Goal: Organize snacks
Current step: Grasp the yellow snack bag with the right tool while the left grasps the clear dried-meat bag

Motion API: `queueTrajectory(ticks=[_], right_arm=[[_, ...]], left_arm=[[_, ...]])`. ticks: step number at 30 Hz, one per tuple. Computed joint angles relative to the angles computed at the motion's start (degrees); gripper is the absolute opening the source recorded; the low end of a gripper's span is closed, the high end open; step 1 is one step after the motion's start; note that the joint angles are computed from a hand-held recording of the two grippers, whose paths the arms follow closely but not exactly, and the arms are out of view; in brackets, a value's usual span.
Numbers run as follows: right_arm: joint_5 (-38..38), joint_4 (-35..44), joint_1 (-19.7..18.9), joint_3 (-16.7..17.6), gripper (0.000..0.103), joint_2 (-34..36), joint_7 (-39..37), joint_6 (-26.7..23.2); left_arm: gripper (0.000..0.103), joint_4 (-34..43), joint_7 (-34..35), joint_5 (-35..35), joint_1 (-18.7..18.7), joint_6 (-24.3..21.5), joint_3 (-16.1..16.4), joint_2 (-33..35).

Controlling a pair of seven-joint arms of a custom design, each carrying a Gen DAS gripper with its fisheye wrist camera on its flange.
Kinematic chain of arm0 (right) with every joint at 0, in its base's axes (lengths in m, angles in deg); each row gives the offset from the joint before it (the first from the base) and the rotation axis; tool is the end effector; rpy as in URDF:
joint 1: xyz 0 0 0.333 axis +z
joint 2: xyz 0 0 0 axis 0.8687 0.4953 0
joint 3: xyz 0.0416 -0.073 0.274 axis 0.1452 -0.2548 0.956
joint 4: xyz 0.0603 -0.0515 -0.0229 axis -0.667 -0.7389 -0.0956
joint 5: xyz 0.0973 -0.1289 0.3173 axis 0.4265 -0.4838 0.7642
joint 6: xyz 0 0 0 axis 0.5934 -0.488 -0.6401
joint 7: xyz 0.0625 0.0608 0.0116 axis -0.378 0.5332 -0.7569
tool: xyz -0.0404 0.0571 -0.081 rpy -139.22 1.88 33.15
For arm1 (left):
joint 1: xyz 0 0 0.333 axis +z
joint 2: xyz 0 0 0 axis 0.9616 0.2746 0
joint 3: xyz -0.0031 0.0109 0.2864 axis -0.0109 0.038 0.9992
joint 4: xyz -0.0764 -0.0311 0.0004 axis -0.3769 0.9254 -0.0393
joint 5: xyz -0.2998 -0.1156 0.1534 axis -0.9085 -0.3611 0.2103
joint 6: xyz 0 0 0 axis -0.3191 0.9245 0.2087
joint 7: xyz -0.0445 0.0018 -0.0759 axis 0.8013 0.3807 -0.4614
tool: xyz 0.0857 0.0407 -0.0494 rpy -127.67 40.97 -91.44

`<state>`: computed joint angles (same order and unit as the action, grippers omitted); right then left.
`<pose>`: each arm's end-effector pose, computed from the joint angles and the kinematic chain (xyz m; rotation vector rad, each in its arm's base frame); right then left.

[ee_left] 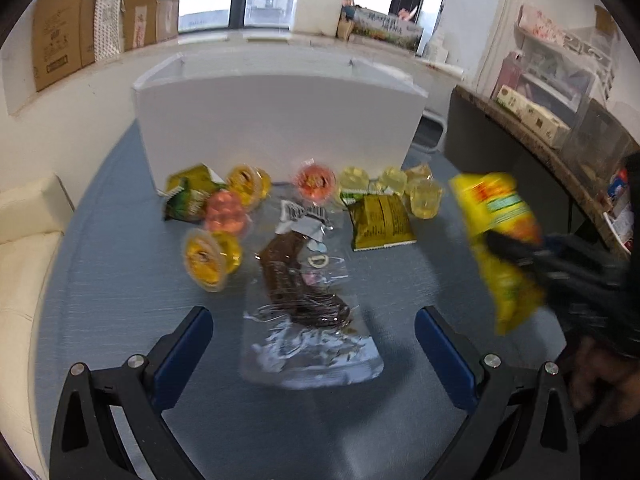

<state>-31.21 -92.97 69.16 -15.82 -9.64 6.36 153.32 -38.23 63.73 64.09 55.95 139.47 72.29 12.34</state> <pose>0.5685 0.0860 0.4243 -2.0791 1.1202 -0.3926 0.4935 -0.3062 0.4033 -2.0548 1.6341 -0.7704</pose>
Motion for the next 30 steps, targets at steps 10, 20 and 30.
queueTrajectory(ticks=[10,20,30], right_arm=[[5.39,0.48,-1.84,-1.55,0.038,-2.11,-4.07,-3.18],[5.26,0.79,-1.83,-1.27,0.038,-1.32,-3.67,-3.99],[5.27,0.83,-1.52,-1.04,0.038,-1.25,-4.05,-4.56]], left_arm=[[0.103,8.39,7.03,-6.29,-0.37,-3.58,0.93,8.92],[0.078,8.47,3.31,-3.53,-1.46,-3.73,2.54,8.64],[0.076,-1.88,-8.27,5.99,-1.43,-1.05,1.42,-2.22]])
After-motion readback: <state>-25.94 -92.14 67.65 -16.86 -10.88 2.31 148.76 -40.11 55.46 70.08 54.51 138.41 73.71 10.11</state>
